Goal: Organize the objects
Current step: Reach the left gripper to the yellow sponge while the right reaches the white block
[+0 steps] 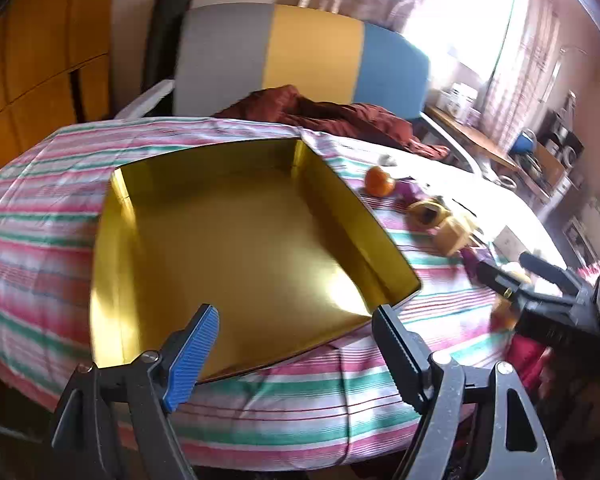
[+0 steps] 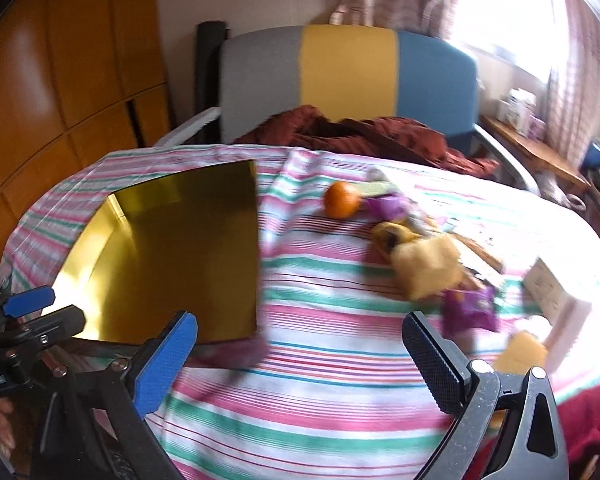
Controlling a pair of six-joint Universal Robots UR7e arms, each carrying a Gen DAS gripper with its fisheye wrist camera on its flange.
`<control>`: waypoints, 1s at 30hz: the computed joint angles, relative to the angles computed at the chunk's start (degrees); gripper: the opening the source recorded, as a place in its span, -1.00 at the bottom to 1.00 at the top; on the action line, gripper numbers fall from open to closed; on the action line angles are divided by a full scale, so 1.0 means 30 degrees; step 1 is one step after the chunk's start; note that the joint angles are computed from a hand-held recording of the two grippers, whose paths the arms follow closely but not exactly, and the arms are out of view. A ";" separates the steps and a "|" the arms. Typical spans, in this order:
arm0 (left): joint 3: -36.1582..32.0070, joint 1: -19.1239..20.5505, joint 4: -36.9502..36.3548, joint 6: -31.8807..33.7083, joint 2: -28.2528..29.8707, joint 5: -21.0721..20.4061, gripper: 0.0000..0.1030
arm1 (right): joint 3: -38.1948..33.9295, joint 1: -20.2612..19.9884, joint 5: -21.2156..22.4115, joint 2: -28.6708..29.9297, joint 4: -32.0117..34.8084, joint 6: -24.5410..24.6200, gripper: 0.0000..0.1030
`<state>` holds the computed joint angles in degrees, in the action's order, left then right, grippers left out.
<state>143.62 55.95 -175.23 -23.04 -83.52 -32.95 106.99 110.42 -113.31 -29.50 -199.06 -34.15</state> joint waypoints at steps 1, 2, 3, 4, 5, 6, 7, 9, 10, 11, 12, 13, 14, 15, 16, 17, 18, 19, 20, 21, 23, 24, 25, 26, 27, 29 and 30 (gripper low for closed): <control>-0.0156 0.0031 -0.0131 0.0248 0.0211 -0.0215 0.57 | 0.0060 -0.0109 -0.0174 -0.0198 -0.0042 0.0041 1.00; -0.0334 0.0055 -0.0101 0.0527 0.0364 -0.0501 0.57 | 0.0105 -0.0272 -0.0387 -0.0505 -0.0067 0.0089 1.00; -0.0543 0.0087 -0.0031 0.0790 0.0553 -0.0732 0.57 | 0.0171 -0.0398 -0.0522 -0.0743 -0.0175 0.0083 1.00; -0.0799 0.0096 0.0138 0.1167 0.0825 -0.1064 0.57 | 0.0197 -0.0523 -0.0694 -0.0977 -0.0304 0.0095 1.00; -0.0958 0.0086 0.0247 0.1366 0.1000 -0.1258 0.57 | 0.0220 -0.0661 -0.0929 -0.1258 -0.0450 0.0156 1.00; -0.1139 0.0107 0.0372 0.1583 0.1191 -0.1524 0.57 | 0.0232 -0.0824 -0.1200 -0.1609 -0.0545 0.0295 1.00; -0.1485 0.0190 0.0635 0.1858 0.1493 -0.2109 0.57 | 0.0214 -0.0971 -0.1389 -0.1923 -0.0535 0.0451 1.00; -0.1827 0.0195 0.0878 0.2107 0.1897 -0.2583 0.57 | 0.0077 -0.1305 -0.2024 -0.2582 -0.0605 0.0744 1.00; -0.2023 0.0149 0.0955 0.2243 0.2188 -0.2658 0.57 | 0.0002 -0.1469 -0.2290 -0.2868 -0.0613 0.0833 1.00; -0.2258 0.0166 0.0958 0.2438 0.2481 -0.2937 0.57 | -0.0102 -0.1687 -0.2531 -0.3173 -0.0531 0.0979 1.00; -0.2402 0.0232 0.0930 0.2648 0.2623 -0.3300 0.57 | -0.0280 -0.1900 -0.2876 -0.3527 -0.0157 0.1342 1.00; -0.2711 0.0324 0.0879 0.3020 0.2914 -0.3870 0.57 | -0.0466 -0.2094 -0.3096 -0.3837 0.0403 0.1715 1.00; -0.2840 0.0340 0.0779 0.3278 0.3056 -0.4097 0.57 | -0.0625 -0.2331 -0.3270 -0.4219 0.1121 0.2078 1.00; -0.3117 0.0310 0.0607 0.3845 0.3400 -0.4401 0.56 | -0.0930 -0.2539 -0.3619 -0.4470 0.1963 0.2431 1.00; -0.3371 0.0360 0.0684 0.4320 0.3613 -0.4780 0.56 | -0.1184 -0.2695 -0.3934 -0.4626 0.2585 0.2659 1.00; -0.3544 0.0386 0.0675 0.4599 0.3786 -0.5066 0.55 | -0.1455 -0.2902 -0.4044 -0.4793 0.3280 0.2843 1.00; -0.3813 0.0414 0.0496 0.5109 0.4105 -0.5590 0.55 | -0.1771 -0.3095 -0.4093 -0.4998 0.4364 0.3089 1.00; -0.4037 0.0423 0.0403 0.5534 0.4375 -0.5909 0.54 | -0.2039 -0.3204 -0.4247 -0.5131 0.5413 0.3363 1.00; -0.4213 0.0419 0.0391 0.5924 0.4589 -0.6146 0.54 | -0.2354 -0.3320 -0.4299 -0.5217 0.6435 0.3628 1.00; -0.4443 0.0387 0.0385 0.6417 0.4919 -0.6394 0.54 | -0.2708 -0.3464 -0.4194 -0.5234 0.7374 0.3788 1.00; -0.4844 0.0354 0.0500 0.6827 0.5421 -0.6775 0.54 | -0.3316 -0.3590 -0.4470 -0.5071 0.8539 0.4041 0.97; -0.5014 0.0359 0.0647 0.6953 0.5576 -0.7021 0.54 | -0.3666 -0.3661 -0.4643 -0.4904 0.9076 0.4132 0.85; -0.5268 0.0332 0.0797 0.7122 0.5868 -0.7257 0.54 | -0.3855 -0.3743 -0.4661 -0.4805 0.9367 0.4165 0.72; -0.5411 0.0307 0.0827 0.7240 0.6063 -0.7319 0.54 | -0.4109 -0.3856 -0.4564 -0.4736 0.9867 0.4353 0.69; -0.5539 0.0296 0.0827 0.7382 0.6245 -0.7386 0.54 | -0.4399 -0.3895 -0.4693 -0.4567 1.0433 0.4614 0.69; -0.6004 0.0304 0.1021 0.7645 0.6747 -0.7578 0.54 | -0.4847 -0.3968 -0.5153 -0.4250 1.1200 0.4857 0.68; -0.6187 0.0332 0.1094 0.7748 0.6942 -0.7686 0.54 | -0.4944 -0.4014 -0.5243 -0.4155 1.1285 0.4708 0.65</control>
<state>125.06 56.94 -171.95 0.20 -62.69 -56.00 92.16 98.38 -129.04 -41.96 -165.20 -20.02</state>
